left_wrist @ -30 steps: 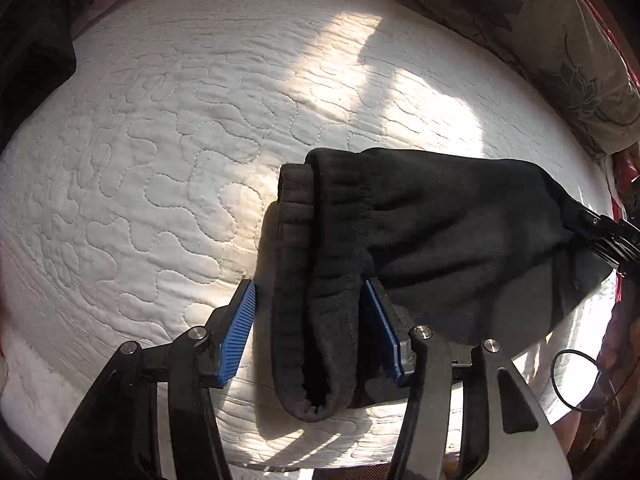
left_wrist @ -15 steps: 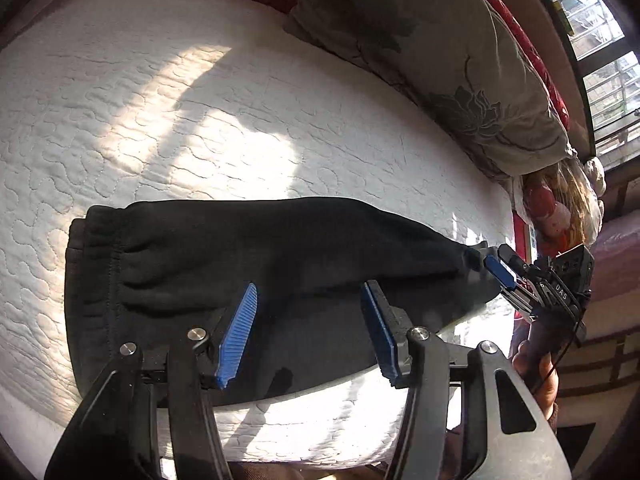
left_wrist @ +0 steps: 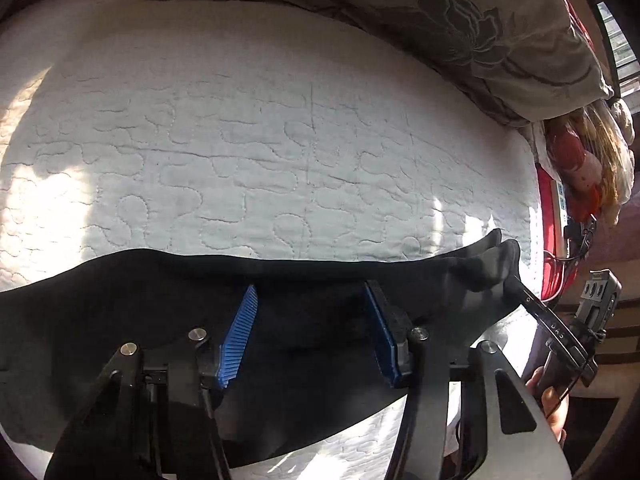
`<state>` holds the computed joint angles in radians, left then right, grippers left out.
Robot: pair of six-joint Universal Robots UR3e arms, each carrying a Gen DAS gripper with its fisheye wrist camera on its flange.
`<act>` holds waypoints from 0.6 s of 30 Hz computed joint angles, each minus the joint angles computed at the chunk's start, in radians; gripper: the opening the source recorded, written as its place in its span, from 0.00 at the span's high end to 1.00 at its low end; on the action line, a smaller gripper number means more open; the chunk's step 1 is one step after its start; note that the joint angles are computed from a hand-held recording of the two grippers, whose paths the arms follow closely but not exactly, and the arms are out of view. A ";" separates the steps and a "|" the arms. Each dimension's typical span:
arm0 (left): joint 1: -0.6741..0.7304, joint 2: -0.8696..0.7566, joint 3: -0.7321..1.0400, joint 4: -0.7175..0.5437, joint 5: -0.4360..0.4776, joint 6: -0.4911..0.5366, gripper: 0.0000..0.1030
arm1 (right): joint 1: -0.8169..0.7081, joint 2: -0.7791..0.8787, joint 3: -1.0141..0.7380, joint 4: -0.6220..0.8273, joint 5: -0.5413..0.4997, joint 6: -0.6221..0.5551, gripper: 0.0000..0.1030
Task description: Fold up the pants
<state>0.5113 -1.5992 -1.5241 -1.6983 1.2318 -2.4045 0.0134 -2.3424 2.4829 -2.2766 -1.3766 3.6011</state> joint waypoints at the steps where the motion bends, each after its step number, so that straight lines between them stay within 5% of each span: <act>1: -0.024 -0.004 -0.013 0.052 0.022 -0.038 0.49 | -0.033 -0.018 0.003 0.033 0.014 0.004 0.95; 3: -0.048 -0.004 -0.006 0.091 0.038 -0.095 0.49 | -0.152 -0.105 0.013 0.166 0.121 -0.072 0.88; 6: -0.006 0.017 0.033 -0.014 -0.022 -0.045 0.49 | -0.270 -0.235 0.004 0.277 0.241 -0.186 0.84; 8: 0.047 0.045 0.045 -0.124 -0.047 0.020 0.49 | -0.384 -0.320 -0.020 0.393 0.344 -0.277 0.62; 10: 0.098 0.085 0.030 -0.214 -0.065 0.079 0.49 | -0.347 -0.238 -0.022 0.275 0.333 -0.243 0.45; 11: 0.127 0.110 0.014 -0.254 -0.065 0.111 0.49 | -0.302 -0.155 -0.026 0.188 0.310 -0.222 0.45; 13: 0.189 0.161 -0.019 -0.342 -0.075 0.185 0.49 | -0.165 0.045 -0.058 0.005 0.205 -0.159 0.45; 15: 0.235 0.217 -0.057 -0.396 -0.063 0.238 0.49 | -0.024 0.227 -0.128 -0.089 0.067 -0.131 0.60; 16: 0.252 0.250 -0.085 -0.403 -0.058 0.261 0.49 | 0.015 0.284 -0.160 -0.101 0.029 -0.138 0.97; 18: 0.244 0.329 -0.177 -0.319 -0.028 0.247 0.49 | 0.033 0.300 -0.156 -0.159 -0.036 -0.098 0.95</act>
<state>0.7553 -1.2700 -1.7009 -2.0178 1.2040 -2.1573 0.0459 -2.0426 2.3268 -2.4355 -1.4131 3.5031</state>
